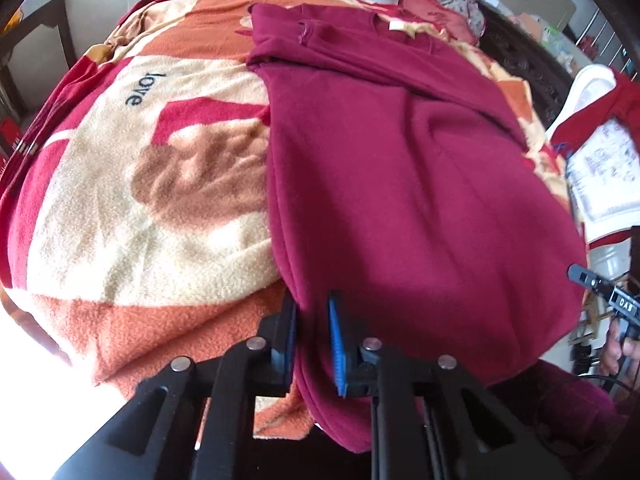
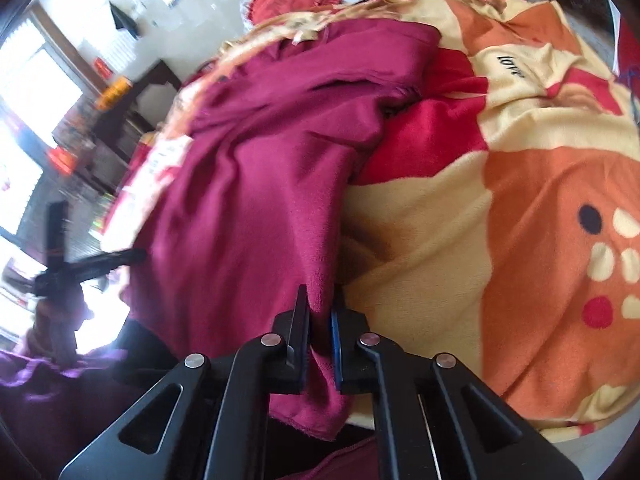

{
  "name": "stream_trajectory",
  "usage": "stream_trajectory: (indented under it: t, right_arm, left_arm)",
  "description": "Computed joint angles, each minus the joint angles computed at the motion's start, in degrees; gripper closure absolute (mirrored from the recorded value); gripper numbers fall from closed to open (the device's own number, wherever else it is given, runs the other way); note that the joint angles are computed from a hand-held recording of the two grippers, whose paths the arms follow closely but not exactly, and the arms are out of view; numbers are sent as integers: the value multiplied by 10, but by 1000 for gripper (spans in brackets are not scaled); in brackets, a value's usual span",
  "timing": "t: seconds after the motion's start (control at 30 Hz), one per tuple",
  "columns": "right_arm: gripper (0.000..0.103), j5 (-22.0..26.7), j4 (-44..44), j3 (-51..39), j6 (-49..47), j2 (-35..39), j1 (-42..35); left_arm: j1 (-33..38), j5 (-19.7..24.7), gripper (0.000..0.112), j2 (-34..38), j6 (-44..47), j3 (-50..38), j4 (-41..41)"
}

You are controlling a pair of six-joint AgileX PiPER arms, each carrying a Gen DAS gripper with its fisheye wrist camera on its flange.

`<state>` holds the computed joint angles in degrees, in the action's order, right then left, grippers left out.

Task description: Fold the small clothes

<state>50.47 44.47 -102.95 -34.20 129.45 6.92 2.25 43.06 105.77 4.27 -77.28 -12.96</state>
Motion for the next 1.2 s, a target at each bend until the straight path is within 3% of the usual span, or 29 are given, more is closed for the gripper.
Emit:
stream_trajectory:
  t: [0.17, 0.33, 0.37, 0.43, 0.57, 0.63, 0.67, 0.73, 0.77, 0.8, 1.0, 1.2]
  right_arm:
    - [103, 64, 65, 22, -68, -26, -21]
    - [103, 73, 36, 8, -36, 4, -22]
    - [93, 80, 37, -1, -21, 14, -23]
    - [87, 102, 64, -2, -19, 29, -31]
    - [84, 105, 47, 8, -41, 18, -20]
    - [85, 108, 41, 4, -40, 20, -16]
    - [85, 106, 43, 2, -39, 22, -14]
    - [103, 101, 36, 1, -40, 22, -7]
    - [103, 97, 32, 6, -44, 17, -5]
    - [103, 88, 38, 18, -51, 8, -4]
    - [103, 118, 84, 50, -101, -30, -21]
    - [103, 142, 82, 12, -72, 14, -19]
  left_arm:
    - [10, 7, 102, -45, 44, 14, -8]
    - [15, 20, 101, -25, 13, 14, 19]
    - [13, 26, 99, -18, 5, 11, 24]
    - [8, 24, 90, -18, -5, 20, 31]
    - [4, 12, 55, -27, 14, 42, 14]
    - [1, 13, 53, -26, 17, 48, 8]
    - [-4, 16, 55, -22, 14, 47, 16]
    - [-9, 24, 83, -20, 27, 44, 13]
    - [-6, 28, 98, -23, 38, 43, 2]
    - [-4, 28, 101, -27, 43, 44, -2]
    - [40, 45, 104, -76, 126, 52, -65]
    - [53, 82, 104, -41, 132, 9, -89]
